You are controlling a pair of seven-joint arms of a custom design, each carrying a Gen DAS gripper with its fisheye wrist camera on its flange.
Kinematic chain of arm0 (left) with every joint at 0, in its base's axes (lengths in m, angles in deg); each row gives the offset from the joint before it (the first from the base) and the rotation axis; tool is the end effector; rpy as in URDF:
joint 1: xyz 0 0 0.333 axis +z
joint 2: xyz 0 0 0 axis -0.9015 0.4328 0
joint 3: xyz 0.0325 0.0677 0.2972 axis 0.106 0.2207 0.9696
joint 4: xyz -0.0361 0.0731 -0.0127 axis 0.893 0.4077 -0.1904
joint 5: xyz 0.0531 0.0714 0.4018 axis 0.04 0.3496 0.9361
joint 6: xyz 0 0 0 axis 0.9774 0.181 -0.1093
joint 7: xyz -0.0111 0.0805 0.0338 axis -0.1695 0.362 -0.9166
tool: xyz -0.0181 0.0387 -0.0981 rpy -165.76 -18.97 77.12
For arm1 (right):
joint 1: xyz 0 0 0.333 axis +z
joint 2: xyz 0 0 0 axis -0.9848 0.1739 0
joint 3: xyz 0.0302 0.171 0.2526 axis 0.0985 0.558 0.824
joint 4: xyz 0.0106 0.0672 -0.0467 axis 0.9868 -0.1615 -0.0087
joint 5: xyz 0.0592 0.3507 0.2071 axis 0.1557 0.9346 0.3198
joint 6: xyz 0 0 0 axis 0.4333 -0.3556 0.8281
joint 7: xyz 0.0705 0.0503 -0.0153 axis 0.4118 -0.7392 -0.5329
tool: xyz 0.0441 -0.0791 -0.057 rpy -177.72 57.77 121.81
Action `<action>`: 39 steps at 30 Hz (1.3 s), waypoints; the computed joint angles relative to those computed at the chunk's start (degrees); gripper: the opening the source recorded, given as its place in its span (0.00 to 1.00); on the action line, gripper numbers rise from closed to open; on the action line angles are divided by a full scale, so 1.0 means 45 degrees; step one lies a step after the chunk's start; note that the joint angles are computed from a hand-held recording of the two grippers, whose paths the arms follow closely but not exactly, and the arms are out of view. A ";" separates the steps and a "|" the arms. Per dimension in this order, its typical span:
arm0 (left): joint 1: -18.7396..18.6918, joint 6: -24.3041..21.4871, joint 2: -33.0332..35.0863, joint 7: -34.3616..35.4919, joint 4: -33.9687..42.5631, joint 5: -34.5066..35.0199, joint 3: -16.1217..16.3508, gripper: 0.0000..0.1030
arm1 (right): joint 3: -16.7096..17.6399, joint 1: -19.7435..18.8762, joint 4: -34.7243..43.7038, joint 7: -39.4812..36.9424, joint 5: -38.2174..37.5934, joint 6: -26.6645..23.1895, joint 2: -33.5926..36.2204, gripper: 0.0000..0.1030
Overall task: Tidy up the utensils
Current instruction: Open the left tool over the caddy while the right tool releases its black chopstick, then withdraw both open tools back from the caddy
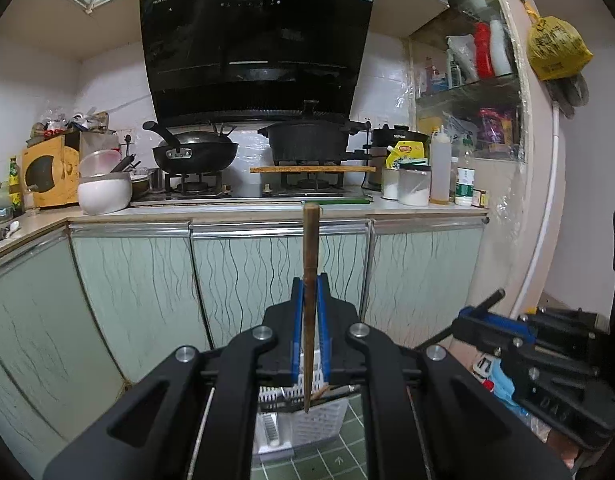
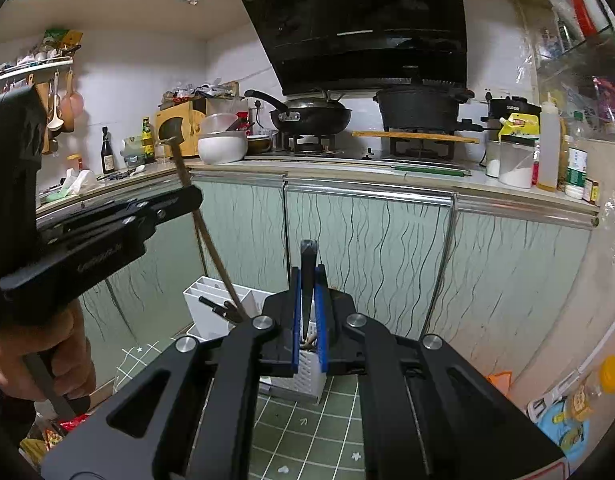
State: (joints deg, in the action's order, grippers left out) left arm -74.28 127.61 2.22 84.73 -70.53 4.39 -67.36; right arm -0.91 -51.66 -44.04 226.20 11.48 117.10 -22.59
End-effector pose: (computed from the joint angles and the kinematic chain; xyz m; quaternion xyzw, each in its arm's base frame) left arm 0.6470 -0.2634 0.7083 -0.4083 0.6767 -0.5291 0.3090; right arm 0.5924 0.3474 0.6930 -0.5997 0.5495 -0.3724 0.4470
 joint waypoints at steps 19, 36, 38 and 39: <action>-0.0229 -0.2986 0.4119 0.0216 0.4786 0.0209 -0.0077 0.08 | -0.0506 -0.0271 0.2836 -0.3893 0.4561 -0.0069 0.3021 0.06; 0.0097 -0.3048 0.1936 0.0257 0.1896 0.0781 0.0555 0.96 | -0.1007 0.0228 0.0824 -0.3369 0.3840 -0.0218 0.1442 0.92; 0.0335 -0.2911 0.1423 0.0261 0.1190 0.0472 0.0470 0.96 | -0.0910 0.0248 0.0273 -0.3028 0.3282 -0.0261 0.1014 0.92; 0.0427 -0.2812 0.1180 0.0232 0.0847 0.0320 0.0448 0.96 | -0.0809 0.0201 0.0154 -0.2934 0.3123 -0.0309 0.0909 0.92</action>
